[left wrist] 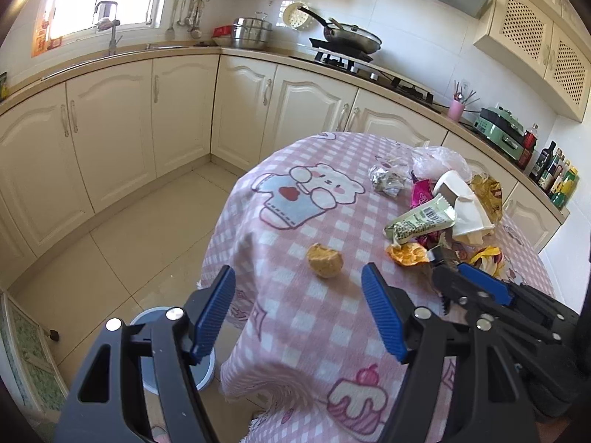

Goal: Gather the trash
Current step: 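Grasp the bread crust with the left tool while the right tool grasps the dark wrapper, then open both tools over the blue bin, dropping the crust and dark wrapper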

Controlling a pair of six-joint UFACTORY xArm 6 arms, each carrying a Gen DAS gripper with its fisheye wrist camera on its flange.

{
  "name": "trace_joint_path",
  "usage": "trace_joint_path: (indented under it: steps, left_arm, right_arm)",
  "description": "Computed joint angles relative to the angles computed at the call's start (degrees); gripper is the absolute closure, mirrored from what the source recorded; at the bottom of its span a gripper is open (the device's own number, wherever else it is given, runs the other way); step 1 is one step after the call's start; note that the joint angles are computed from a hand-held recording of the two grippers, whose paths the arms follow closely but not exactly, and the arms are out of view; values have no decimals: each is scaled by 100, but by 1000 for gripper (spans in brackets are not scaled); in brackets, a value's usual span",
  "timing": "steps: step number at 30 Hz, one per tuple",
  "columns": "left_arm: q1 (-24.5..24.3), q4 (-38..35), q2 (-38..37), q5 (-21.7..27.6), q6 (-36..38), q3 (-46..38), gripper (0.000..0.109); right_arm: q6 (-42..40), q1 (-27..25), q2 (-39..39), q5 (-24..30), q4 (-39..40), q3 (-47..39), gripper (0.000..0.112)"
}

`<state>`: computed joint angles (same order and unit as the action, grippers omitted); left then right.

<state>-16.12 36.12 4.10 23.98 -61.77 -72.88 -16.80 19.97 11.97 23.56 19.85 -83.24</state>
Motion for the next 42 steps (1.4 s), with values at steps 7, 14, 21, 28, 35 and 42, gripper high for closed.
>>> trace_joint_path:
  steps: [7,14,21,28,35,42]
  left_arm:
    - [-35,-323,577,120,441,-596,51]
    - [-7,-483,777,71,683,-826,86]
    - [-56,-372,455,-419,470,-427,87]
    - [-79,26,-156,-718,16,88,87]
    - [118,764,-948,-774,-847,787,87]
    - [591,1048,-1890,-610,-1393,1828,87]
  right_arm:
    - [-742,-76,-99,-78,1235,34,92]
    - [-959,-107,-155,-139,1567,41,93]
    - [-752,-66,-381,-639,1282,268,95]
    - [-943,68,-755,-819,1469,472,95]
    - [-1413,383,-949,-713,1835,493,95]
    - [-1931,947,-591,-178,2221,-18,95]
